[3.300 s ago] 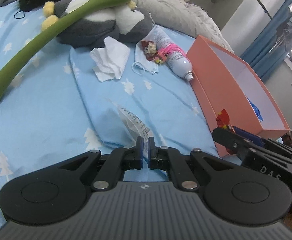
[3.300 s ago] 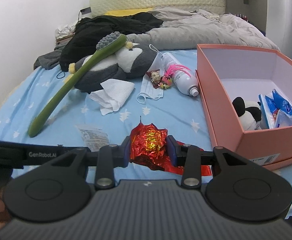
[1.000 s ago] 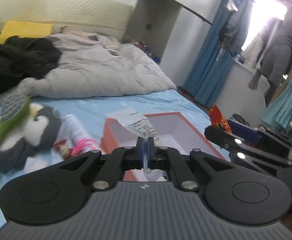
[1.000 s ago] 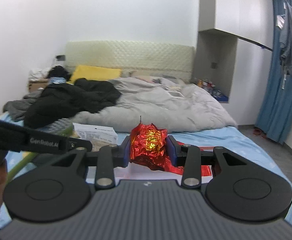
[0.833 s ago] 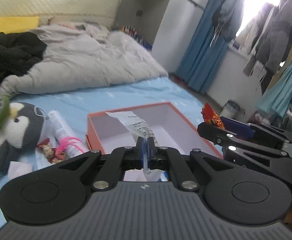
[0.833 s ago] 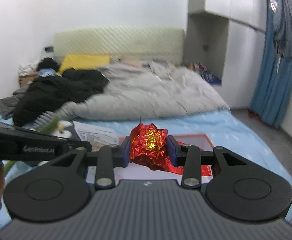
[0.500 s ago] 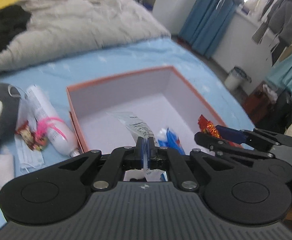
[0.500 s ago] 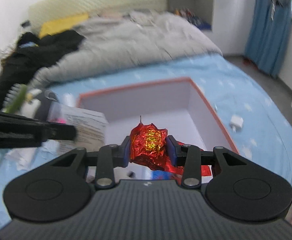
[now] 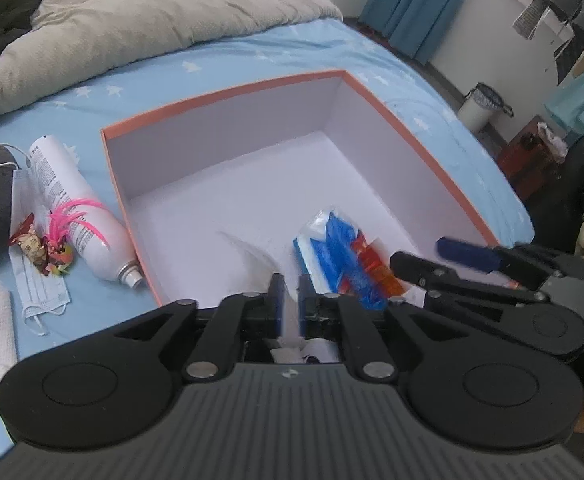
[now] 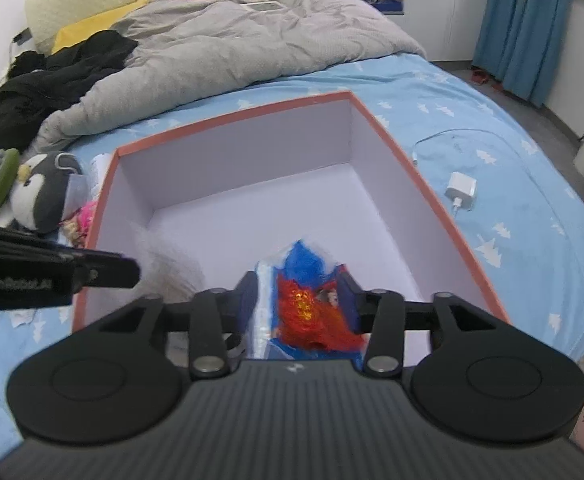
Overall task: Organize soft objects
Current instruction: 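Carry the candy and receipt paper into the pink box and open both grippers, then withdraw both open grippers from the pink box toward the penguin plush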
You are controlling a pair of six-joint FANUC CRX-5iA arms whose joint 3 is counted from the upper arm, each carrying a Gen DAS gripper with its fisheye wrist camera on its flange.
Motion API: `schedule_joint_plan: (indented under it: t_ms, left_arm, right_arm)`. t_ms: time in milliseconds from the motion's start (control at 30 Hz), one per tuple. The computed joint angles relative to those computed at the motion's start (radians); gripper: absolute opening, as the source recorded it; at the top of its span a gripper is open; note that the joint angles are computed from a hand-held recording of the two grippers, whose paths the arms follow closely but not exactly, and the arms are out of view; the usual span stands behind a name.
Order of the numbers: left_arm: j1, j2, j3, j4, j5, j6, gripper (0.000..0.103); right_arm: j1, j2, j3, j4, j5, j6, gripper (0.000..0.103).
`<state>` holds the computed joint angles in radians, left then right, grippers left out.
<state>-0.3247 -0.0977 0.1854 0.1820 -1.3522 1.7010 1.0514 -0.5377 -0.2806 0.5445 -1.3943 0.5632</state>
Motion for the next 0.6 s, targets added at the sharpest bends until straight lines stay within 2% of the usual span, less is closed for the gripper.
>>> schedule_joint_plan:
  t_ms: [33,67,267,333,500,600]
  left_arm:
    - [0.005,0.000,0.001,0.006,-0.005,-0.004,0.029]
    - [0.007,-0.010,-0.002,0.005,0.003,-0.004,0.030]
    - [0.010,-0.075,-0.016,-0.025,0.047,-0.028,0.031]
    - [0.020,-0.115,-0.041,-0.011,0.077,-0.052,0.031]
    - [0.004,-0.210,-0.067,-0.069,0.124,-0.075,0.031]
    - [0.028,-0.279,-0.109,-0.046,0.148,-0.111,0.031]
  right_arm:
    - [-0.001,-0.002,-0.001,0.004,0.001,-0.005,0.055]
    - [-0.001,-0.006,-0.001,0.005,0.005,-0.011,0.055]
    - [0.060,-0.045,-0.017,0.076,0.010,-0.076,0.055]
    - [0.100,-0.066,-0.031,0.122,0.012,-0.117,0.055]
    - [0.237,-0.103,-0.059,0.249,-0.018,-0.206,0.055]
    - [0.331,-0.118,-0.077,0.322,-0.053,-0.252,0.055]
